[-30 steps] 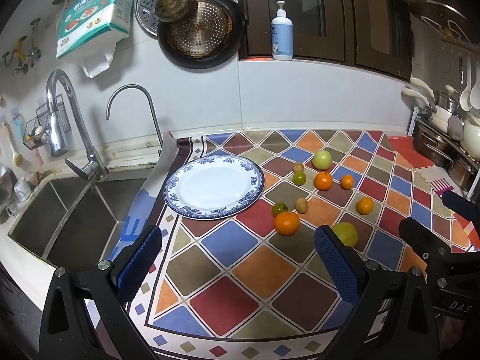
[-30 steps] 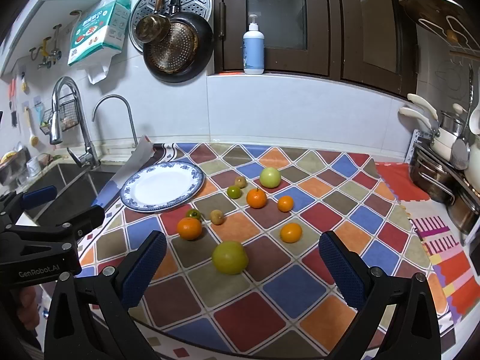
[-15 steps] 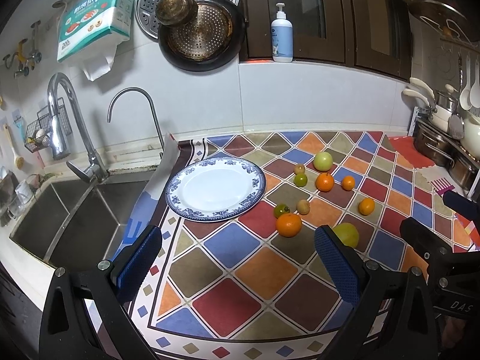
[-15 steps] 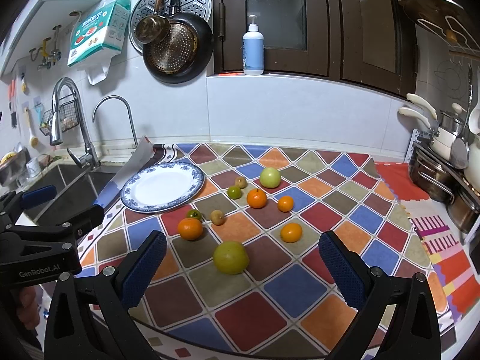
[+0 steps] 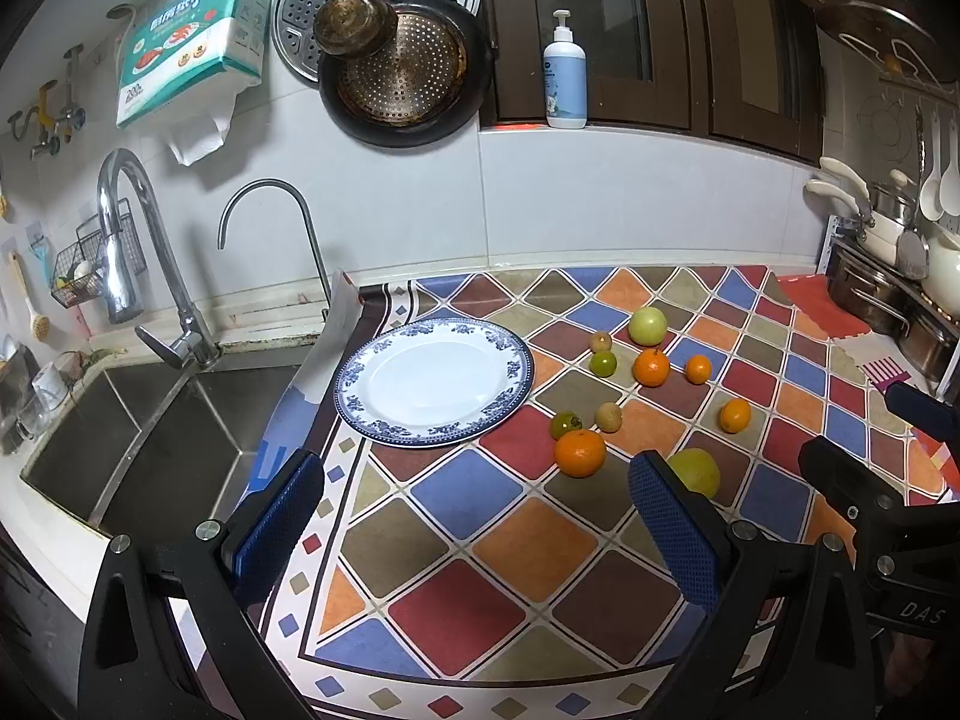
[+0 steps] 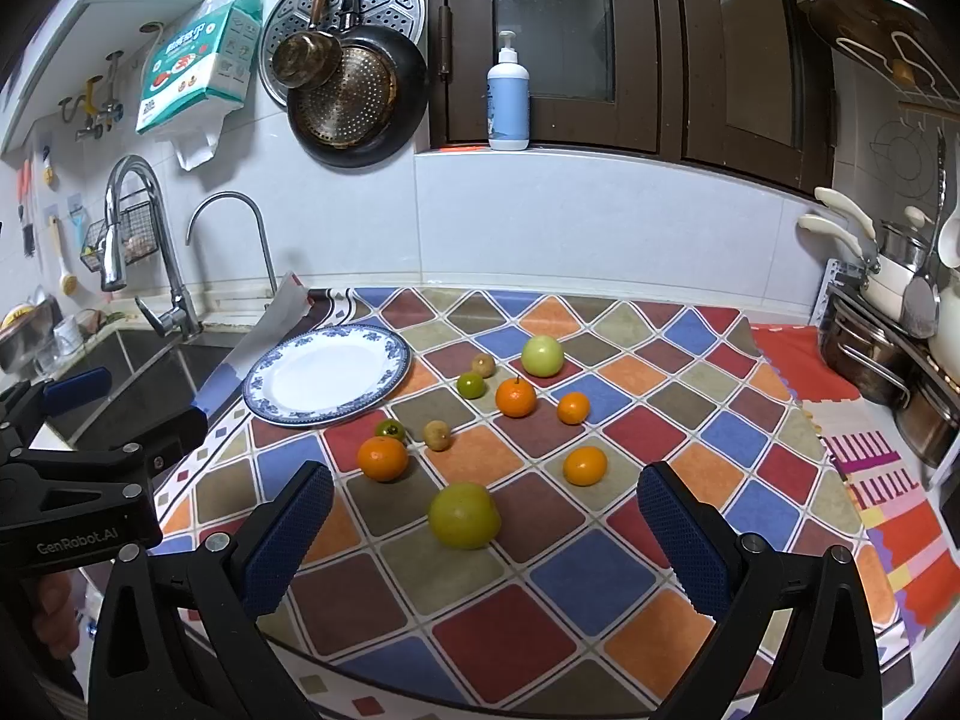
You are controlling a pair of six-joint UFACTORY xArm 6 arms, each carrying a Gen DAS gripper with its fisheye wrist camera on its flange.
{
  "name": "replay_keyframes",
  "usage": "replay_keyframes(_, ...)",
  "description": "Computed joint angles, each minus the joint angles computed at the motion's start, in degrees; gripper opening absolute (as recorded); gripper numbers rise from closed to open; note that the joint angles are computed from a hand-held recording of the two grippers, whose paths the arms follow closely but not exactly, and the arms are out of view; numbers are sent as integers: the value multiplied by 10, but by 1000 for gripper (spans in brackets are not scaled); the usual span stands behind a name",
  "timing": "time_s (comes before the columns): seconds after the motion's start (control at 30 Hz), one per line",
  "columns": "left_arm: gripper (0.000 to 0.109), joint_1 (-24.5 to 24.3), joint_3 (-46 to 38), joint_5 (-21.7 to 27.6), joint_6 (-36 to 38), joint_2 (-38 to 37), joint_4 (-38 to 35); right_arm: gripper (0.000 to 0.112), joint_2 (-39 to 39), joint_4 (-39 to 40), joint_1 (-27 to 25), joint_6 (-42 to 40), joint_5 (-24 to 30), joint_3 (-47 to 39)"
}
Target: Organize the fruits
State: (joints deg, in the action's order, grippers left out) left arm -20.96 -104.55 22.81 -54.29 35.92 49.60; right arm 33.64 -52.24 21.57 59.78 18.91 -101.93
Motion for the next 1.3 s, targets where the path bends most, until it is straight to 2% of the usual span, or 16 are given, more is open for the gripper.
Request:
replay_keyframes(0.3, 103, 1, 1, -3, -17, 1, 21, 102, 1, -1, 1, 1, 0, -2)
replay_keyframes(0.97, 103, 1, 2, -4, -17, 1, 20, 102, 2, 5, 0, -5, 0, -3)
replay_keyframes(1.3, 103, 5, -17, -17, 22, 22, -13, 102, 24, 60, 8, -53, 13, -32)
